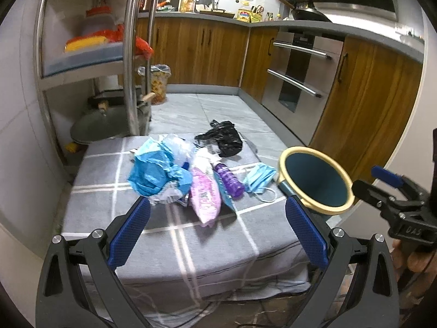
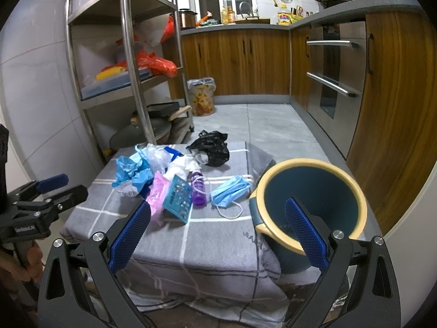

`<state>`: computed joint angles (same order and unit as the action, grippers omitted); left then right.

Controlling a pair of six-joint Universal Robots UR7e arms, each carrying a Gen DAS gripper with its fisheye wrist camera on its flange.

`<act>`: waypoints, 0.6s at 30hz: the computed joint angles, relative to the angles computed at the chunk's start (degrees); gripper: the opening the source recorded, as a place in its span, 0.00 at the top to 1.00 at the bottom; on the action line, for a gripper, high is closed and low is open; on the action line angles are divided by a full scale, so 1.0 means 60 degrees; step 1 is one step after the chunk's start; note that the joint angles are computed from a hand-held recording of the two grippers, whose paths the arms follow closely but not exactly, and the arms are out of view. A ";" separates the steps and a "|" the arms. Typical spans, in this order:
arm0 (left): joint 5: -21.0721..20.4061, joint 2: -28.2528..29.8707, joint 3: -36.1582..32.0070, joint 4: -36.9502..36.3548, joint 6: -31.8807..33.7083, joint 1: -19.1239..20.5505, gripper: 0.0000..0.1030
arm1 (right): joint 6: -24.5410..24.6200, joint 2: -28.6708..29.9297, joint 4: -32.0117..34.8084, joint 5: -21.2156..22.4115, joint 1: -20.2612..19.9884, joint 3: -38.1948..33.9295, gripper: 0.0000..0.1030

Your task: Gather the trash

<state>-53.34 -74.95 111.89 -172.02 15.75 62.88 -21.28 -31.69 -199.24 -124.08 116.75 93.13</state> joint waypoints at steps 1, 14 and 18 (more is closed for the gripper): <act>-0.0069 0.0028 -0.0085 0.0242 -0.0075 0.0041 0.05 | 0.0017 -0.0007 0.0019 -0.0001 -0.0009 0.0011 0.05; -0.0774 0.0509 -0.1833 0.2531 -0.0732 0.0762 0.05 | 0.0422 0.0196 0.1028 -0.0129 -0.0142 -0.0614 0.05; -0.0711 0.0701 -0.2239 0.2828 -0.0704 0.0922 0.05 | 0.0470 0.0321 0.1457 -0.0292 -0.0152 -0.0928 0.05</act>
